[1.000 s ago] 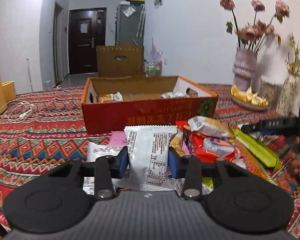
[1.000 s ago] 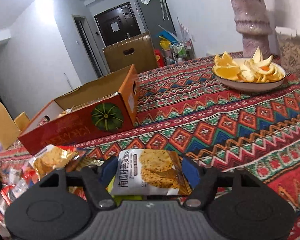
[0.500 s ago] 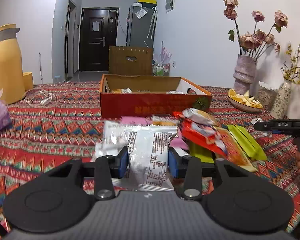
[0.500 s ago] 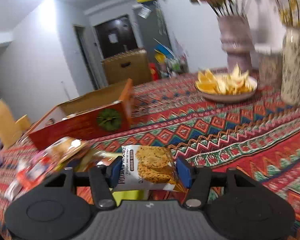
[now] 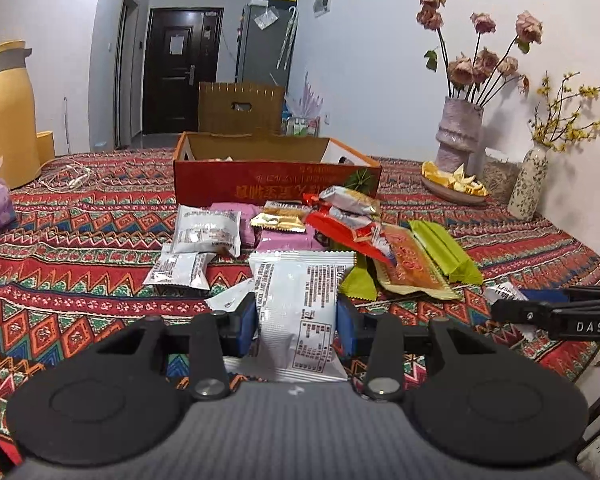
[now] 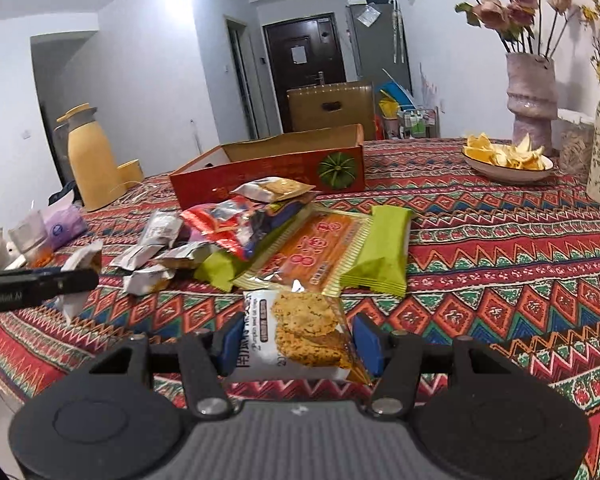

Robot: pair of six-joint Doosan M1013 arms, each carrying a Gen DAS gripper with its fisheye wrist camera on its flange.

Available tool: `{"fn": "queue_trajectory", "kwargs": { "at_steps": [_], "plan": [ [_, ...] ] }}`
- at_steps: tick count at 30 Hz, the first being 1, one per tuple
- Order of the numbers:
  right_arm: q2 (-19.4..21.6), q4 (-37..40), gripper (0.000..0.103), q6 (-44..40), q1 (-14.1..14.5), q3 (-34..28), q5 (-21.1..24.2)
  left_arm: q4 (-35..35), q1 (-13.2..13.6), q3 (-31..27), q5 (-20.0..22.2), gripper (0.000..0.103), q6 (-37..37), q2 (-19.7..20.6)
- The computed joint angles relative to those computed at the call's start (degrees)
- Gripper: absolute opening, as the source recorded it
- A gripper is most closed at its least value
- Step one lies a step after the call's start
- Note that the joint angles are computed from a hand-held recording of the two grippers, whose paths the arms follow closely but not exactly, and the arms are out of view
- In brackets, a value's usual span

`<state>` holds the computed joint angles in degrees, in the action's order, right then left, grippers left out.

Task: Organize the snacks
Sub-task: 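Carry both packets into the orange box and open both tools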

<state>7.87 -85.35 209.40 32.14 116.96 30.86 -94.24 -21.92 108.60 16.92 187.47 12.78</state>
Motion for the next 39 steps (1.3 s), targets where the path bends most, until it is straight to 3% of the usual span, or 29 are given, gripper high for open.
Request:
{"fn": "queue_trajectory", "kwargs": {
  "at_steps": [9, 13, 18, 21, 25, 30, 33, 36, 39],
  "plan": [
    [-0.4, -2.4, 0.057, 1.5, 0.0, -0.1, 0.1, -2.2, 0.5, 0.1, 0.3, 0.041, 1.9, -0.8],
    [-0.3, -2.3, 0.057, -3.2, -1.3, -1.5, 0.0, 0.2, 1.0, -2.6, 1.3, 0.041, 0.9, 0.3],
    [-0.7, -4.5, 0.057, -10.5, -4.9, -4.4, -3.0, 5.3, 2.0, -9.2, 4.6, 0.041, -2.1, 3.0],
    [-0.5, -4.8, 0.057, -16.1, -8.5, -7.3, -8.0, 11.2, 2.1, -15.5, 5.3, 0.041, -7.1, 6.1],
    [2.2, 4.7, 0.057, -31.2, -13.4, -13.5, -15.0, 27.7, 1.3, -26.8, 5.9, 0.041, -23.8, 12.3],
    [9.4, 38.6, 0.057, -68.7, -18.6, -25.1, -17.3, 54.7, -0.3, -45.0, 10.2, 0.041, -51.5, 23.0],
    [15.3, 56.6, 0.057, -88.7, -20.7, -33.7, -12.3, 69.6, -1.4, -56.0, 14.0, 0.041, -66.1, 29.9],
    [22.4, 63.3, 0.057, -96.7, -22.0, -43.9, -3.8, 78.2, -2.0, -72.6, 26.5, 0.041, -78.0, 39.3],
    [29.8, 64.9, 0.057, -99.4, -22.6, -54.8, 5.9, 82.1, -2.6, -90.6, 38.3, 0.041, -83.4, 49.3]
  ]
}}
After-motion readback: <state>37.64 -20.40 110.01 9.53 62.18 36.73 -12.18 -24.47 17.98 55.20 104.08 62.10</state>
